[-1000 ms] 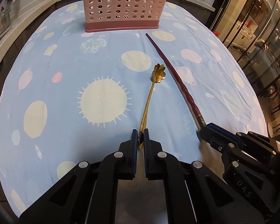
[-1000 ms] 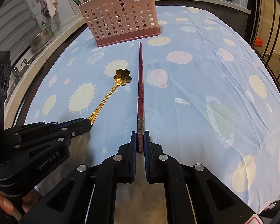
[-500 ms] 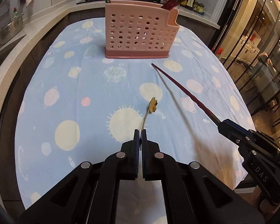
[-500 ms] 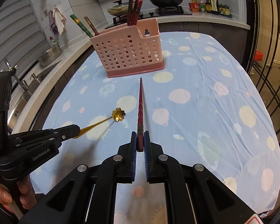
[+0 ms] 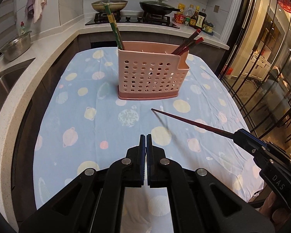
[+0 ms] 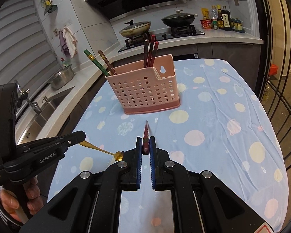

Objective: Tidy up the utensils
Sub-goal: 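Carry the gold spoon to the holder with the left gripper while the right carries the red chopstick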

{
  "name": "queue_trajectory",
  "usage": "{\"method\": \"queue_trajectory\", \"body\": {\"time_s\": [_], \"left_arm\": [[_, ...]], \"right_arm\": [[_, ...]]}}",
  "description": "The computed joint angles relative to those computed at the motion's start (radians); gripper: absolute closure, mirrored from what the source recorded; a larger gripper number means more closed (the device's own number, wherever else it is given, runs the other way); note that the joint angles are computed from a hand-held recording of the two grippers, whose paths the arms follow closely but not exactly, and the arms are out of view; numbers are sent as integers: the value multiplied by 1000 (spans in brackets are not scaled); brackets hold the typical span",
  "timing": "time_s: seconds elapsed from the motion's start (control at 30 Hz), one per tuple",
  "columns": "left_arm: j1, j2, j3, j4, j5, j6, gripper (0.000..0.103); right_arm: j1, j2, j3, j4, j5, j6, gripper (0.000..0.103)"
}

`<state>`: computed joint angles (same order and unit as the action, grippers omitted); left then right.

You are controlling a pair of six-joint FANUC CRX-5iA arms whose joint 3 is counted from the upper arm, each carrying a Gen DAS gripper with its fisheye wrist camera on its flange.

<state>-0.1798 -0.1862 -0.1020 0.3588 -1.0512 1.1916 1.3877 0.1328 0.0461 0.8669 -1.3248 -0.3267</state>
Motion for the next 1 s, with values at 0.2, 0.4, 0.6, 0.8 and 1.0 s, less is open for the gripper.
{"method": "queue_trajectory", "body": {"time_s": [0.2, 0.4, 0.6, 0.8, 1.0], "left_arm": [[-2, 21, 37, -3, 6, 7, 102], [-9, 45, 82, -5, 12, 8, 102], [-14, 87, 152, 18, 20, 6, 102], [-24, 147, 260, 53, 64, -11, 102], [-34, 230, 404, 56, 107, 3, 102]], "right_arm": [[-21, -10, 8, 57, 5, 6, 96], [-52, -21, 16, 107, 31, 12, 96], [-94, -34, 25, 165, 68, 15, 96], [-159, -29, 61, 230, 120, 42, 96], [-232, 3, 128, 310, 139, 59, 96]]}}
